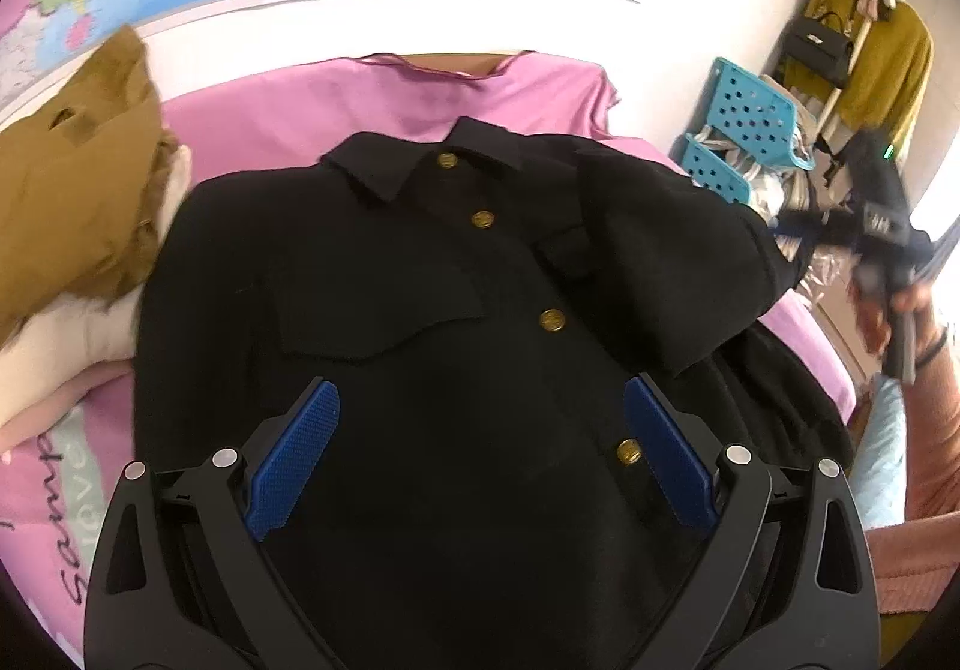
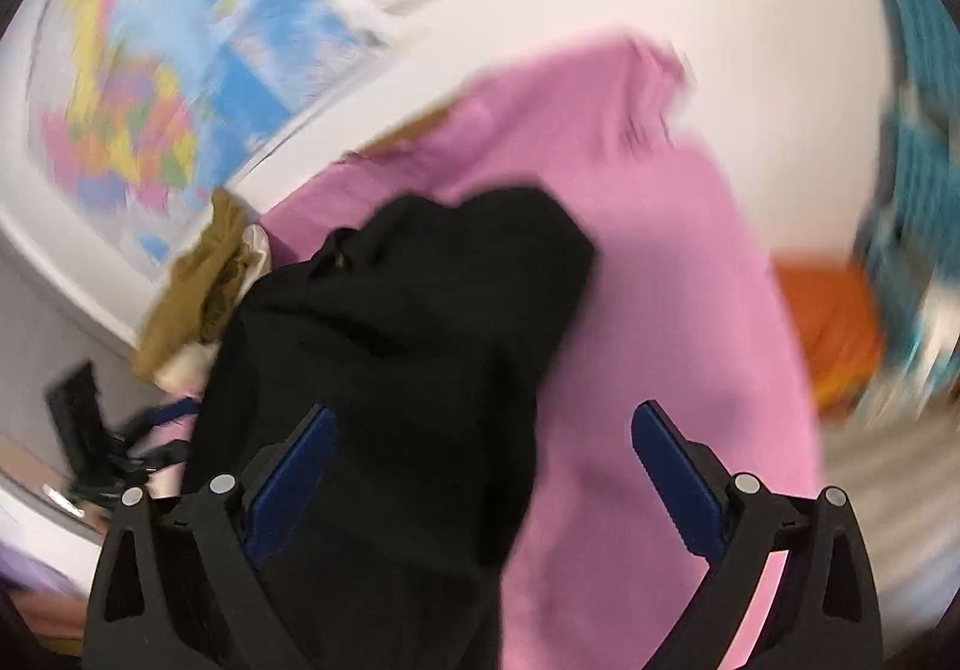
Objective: Fold large clothes
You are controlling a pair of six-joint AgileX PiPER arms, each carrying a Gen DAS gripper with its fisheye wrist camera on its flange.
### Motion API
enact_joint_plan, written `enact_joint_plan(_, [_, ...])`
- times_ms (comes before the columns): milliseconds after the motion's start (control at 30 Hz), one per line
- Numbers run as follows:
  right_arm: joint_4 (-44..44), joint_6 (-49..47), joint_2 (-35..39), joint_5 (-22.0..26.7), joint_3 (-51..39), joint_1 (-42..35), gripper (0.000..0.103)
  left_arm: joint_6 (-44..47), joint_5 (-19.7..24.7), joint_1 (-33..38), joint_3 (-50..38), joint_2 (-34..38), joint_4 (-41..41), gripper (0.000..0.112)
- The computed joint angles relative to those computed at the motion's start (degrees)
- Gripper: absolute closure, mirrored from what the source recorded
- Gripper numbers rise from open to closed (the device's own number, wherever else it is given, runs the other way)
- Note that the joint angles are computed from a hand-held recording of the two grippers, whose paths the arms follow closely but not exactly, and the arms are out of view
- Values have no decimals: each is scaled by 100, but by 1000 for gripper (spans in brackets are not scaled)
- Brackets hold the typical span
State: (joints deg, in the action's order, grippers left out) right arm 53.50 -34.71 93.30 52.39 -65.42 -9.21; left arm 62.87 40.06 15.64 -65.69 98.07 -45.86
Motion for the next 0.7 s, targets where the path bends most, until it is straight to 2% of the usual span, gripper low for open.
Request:
enact_joint_plan(33, [337,-332,46,155,257,-125,19,-25,-21,-76,-24,20,11,18])
enact_joint_plan(100, [677,-780,-26,290,500,-120,77,-90,-44,-208,-44,36,35,18])
enact_joint_plan(167, [625,-861,-323,120,609,40,99,-59,-55,-240,-11,5,6,18])
enact_joint_plan(300, [768,-946,-795,263,262,359,99,80,32,-119,13,-55,-97,18])
enact_joint_plan(433, [627,-548,-638,97,-767,1349,100,273,271,206,-56,-154,-401,17])
enact_joint_plan(567, [539,-238,127,129,-2072,2283,99,320,613,510,-241,-181,-646,16])
enact_joint_plan(633, [492,52,594,146,-2668,2605,99,329,1007,800,-396,-150,-862,16])
enact_joint_plan(700, [444,439,1246,331,-3464,2911,96,360,1214,981,-431,-171,-1020,16])
